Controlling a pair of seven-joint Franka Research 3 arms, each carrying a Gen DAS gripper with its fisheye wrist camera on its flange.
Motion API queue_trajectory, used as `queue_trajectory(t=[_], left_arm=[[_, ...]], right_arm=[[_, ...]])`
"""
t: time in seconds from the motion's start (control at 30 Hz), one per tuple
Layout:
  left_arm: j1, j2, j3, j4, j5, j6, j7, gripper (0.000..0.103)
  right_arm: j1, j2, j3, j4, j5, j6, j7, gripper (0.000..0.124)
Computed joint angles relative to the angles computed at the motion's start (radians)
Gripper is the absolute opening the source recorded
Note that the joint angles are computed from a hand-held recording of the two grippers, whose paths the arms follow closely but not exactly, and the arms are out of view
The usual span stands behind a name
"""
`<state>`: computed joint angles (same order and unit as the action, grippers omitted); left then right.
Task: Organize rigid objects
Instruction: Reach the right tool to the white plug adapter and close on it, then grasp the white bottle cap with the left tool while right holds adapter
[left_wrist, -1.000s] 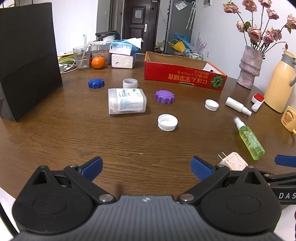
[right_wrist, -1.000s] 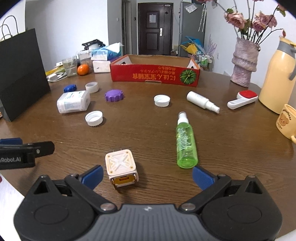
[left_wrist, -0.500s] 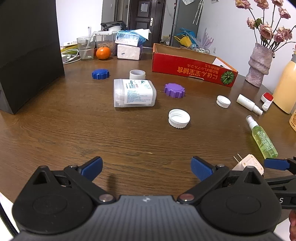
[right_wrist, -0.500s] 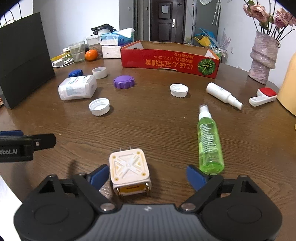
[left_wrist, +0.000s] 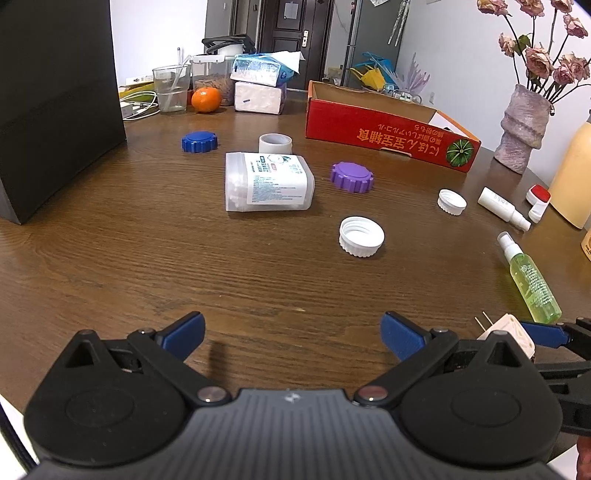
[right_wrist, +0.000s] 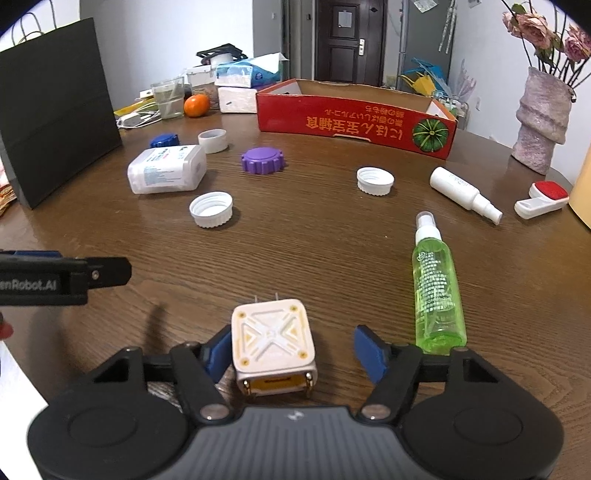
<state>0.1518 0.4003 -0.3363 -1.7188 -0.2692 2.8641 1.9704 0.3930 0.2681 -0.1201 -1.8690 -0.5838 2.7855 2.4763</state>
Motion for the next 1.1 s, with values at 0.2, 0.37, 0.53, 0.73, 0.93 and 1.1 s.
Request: queue_trajectory(t=[0.2,0.37,0.53,0.73,0.93,1.1], left_arm=[[-0.018,0.015,0.010,0.026,0.024,-0.010,-0.024,0.103],[-0.040,0.042,0.019,0.071,0.055,-0.029,-0.054,0.103],[-0.062,0.078,0.026,0.131,0.089,-0.055,-0.081,0.103],[-0.110,0.143,0.050,0.238,0.148,-0.096,-0.142,0.103],[-0.151,0.219,0.062,0.352,0.212,-0.120,-0.175,0.100],[-0.173,0.291,0.059,0.467,0.236,-0.189,-0.177,0.083]], right_arm=[[-0.010,-0.005,0.003,-0.009,0.027,0.028,-0.030,0.038],[-0.011,-0.010,-0.010,-0.018,0.030,0.051,-0.023,0.038],[-0.008,-0.011,-0.032,-0.016,-0.004,0.068,0.001,0.038],[-0.014,-0.014,-0.054,-0.012,-0.052,0.087,0.047,0.038],[-0.029,-0.013,-0.063,-0.002,-0.078,0.096,0.072,0.038],[-0.040,-0.004,-0.067,0.011,-0.074,0.097,0.077,0.038]])
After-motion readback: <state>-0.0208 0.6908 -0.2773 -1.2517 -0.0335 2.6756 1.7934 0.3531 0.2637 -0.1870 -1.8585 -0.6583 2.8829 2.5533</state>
